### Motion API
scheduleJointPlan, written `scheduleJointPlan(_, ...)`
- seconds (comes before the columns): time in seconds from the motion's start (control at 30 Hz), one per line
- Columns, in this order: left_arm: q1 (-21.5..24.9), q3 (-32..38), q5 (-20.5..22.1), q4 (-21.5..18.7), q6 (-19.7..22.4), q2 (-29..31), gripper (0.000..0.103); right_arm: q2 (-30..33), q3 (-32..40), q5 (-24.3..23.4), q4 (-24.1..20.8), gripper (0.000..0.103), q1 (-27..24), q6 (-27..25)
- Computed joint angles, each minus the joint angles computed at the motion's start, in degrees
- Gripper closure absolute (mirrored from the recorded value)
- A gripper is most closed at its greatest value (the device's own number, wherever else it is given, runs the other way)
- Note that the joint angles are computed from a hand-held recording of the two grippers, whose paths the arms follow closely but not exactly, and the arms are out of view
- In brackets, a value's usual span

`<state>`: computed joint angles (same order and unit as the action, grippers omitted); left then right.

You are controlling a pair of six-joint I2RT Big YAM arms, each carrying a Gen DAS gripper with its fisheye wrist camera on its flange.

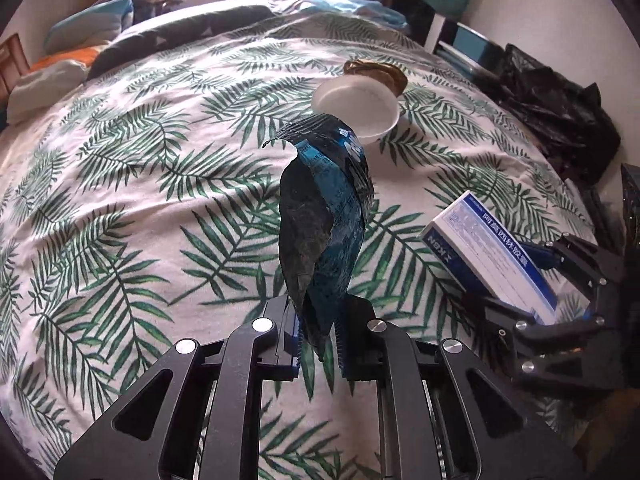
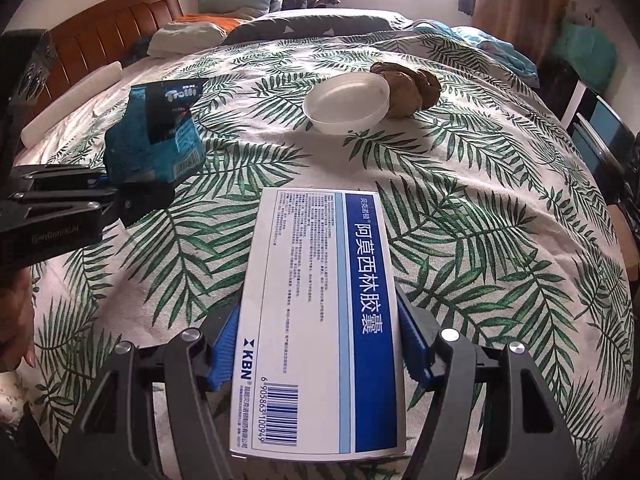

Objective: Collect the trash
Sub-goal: 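Carry the wrapper and medicine box over the red wastebasket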

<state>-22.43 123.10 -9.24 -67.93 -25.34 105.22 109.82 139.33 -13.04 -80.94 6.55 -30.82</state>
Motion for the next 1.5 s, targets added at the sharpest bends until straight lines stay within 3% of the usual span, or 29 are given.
scheduleJointPlan(0.4, -5.9, -16.8, -2.2, 3.2, -3.1, -13.2, 0.090, -14.7, -18.1, -5.6, 3.5, 0.037, -1.9, -0.8)
scheduleJointPlan(0.7, -11.6, -25.1, -5.3, 2.8, -7.0, -21.3, 0.090, -25.6, -30.2, -8.9, 4.5, 0.037, -3.9, -3.2)
scheduleJointPlan(0.93, -17.5, -30.5, -7.7, 1.8, -11.0, -26.2, 0.090, -34.2, -38.7, -11.9, 2.6, 0.037, -6.4, -7.4)
scheduleJointPlan(1.2, -26.0, -37.2, -8.7, -0.2, -17.0, -30.0, 0.090, -42.8, -48.2, -15.4, -2.8, 0.037, -11.4, -14.2)
scheduleJointPlan(1.5, -31.8, -43.8, -3.3, -2.4, -22.5, -29.4, 0.089, -48.2, -58.8, -13.0, -7.3, 0.037, -15.6, -22.2)
